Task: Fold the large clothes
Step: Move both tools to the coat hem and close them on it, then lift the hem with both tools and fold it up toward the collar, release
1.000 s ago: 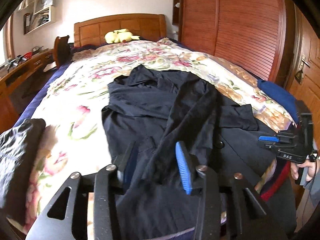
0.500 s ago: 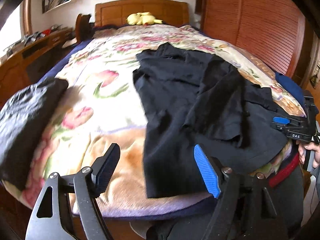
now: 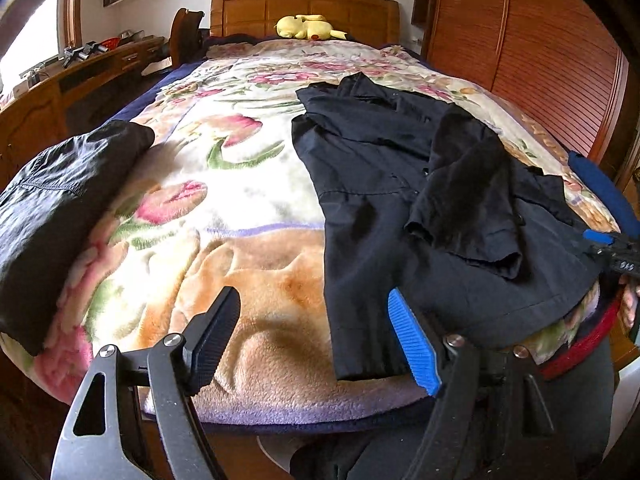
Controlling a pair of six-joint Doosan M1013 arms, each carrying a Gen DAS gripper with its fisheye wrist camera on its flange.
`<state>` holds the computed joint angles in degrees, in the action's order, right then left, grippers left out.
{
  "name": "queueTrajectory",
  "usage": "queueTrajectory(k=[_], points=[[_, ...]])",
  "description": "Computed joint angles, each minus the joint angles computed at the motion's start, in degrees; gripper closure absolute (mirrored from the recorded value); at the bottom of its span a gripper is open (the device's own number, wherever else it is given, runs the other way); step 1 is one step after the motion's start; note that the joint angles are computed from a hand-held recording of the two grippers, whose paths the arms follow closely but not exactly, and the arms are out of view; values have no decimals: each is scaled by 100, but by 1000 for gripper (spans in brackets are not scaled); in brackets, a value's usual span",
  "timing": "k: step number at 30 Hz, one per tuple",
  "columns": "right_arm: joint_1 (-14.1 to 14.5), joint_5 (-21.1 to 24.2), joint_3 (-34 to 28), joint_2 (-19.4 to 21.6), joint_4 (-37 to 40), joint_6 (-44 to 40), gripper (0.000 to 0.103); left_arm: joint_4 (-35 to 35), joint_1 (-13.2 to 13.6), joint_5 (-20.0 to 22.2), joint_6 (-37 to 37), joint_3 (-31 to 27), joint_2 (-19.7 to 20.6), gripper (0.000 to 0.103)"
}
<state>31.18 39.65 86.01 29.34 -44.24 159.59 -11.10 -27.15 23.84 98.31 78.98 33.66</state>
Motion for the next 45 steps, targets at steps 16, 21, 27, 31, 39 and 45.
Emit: queueTrajectory(k=[16, 21, 27, 31, 39, 45], points=[[-95, 600, 545, -399, 84, 524, 41, -233, 3, -169, 200, 134, -36, 26], [-132, 431, 607, -434, 160, 414, 41, -1088, 71, -182, 956, 301, -113, 47], [-148, 236, 681, -485, 438, 61, 42, -1503, 99, -201, 1304, 448, -185, 58], [-171, 64, 725, -516, 633, -161, 46, -1664, 95, -196, 1451, 468, -200, 67], [-219, -243, 881, -615, 669, -68, 81, -1919, 82, -79, 1737, 421, -173, 74], [-128, -442, 952, -624, 165, 460, 96, -2115, 112, -35, 1879, 400, -203, 95]])
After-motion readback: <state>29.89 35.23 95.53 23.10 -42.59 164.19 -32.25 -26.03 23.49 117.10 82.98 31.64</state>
